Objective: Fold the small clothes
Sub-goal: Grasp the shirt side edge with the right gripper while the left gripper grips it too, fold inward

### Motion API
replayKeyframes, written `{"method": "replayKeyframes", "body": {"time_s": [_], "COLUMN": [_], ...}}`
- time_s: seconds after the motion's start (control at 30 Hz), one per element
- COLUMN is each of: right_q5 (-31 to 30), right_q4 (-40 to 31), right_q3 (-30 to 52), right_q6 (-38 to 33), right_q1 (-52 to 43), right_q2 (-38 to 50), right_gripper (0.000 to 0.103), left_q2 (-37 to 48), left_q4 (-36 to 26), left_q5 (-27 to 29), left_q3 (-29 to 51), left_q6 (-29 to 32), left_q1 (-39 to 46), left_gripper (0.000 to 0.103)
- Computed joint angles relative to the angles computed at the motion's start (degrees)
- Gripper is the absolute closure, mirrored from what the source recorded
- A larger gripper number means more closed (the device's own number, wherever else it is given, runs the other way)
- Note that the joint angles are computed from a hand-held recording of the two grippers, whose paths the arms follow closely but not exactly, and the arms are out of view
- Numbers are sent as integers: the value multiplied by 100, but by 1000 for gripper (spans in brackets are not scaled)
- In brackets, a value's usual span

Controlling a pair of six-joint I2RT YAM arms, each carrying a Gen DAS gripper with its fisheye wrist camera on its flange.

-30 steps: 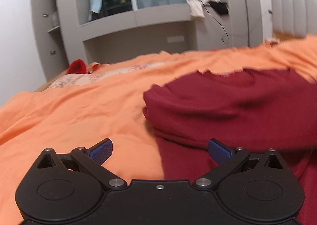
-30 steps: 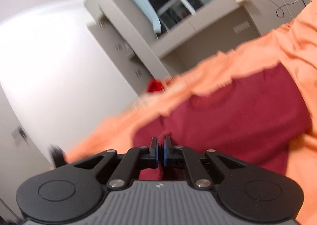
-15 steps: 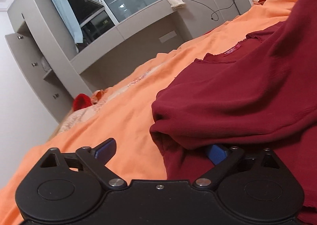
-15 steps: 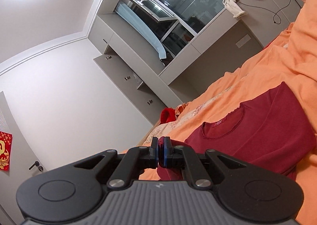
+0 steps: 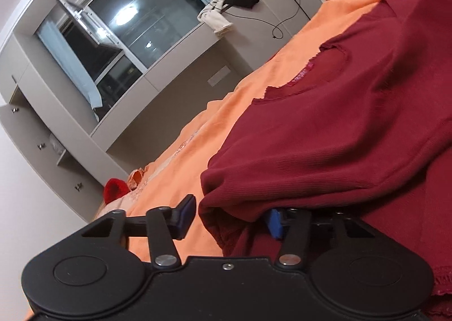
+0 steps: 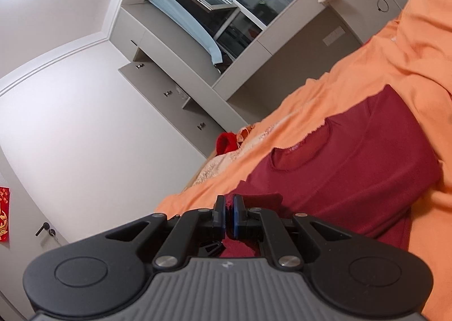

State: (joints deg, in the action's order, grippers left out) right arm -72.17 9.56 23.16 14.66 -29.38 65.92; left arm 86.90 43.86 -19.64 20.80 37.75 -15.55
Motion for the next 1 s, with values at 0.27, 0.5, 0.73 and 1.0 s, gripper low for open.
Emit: {"method": "replayKeyframes", "body": {"time_s": [0.27,0.5,0.73,1.0], "right_q5": [63,140,328,507], "right_q4": [-324,-372,-639,-921], "right_q3": [106,106,102,167], "right_q6": [-163,-251,-483,-796], "right_q1": [-70,-55,-152,-143], "right_q2": [289,338,418,529], "right_gripper": [95,95,93,96], "left_q2": [119,327,703,103], "left_q4": [118,267,421,146], "left_q5": [-126,-409,-368,279], "left_q3": [28,117,350,232], "left_q6": [77,79,266,-568], "left_q1": [-10,-57,13,483], "left_gripper": [94,62,80,95]}}
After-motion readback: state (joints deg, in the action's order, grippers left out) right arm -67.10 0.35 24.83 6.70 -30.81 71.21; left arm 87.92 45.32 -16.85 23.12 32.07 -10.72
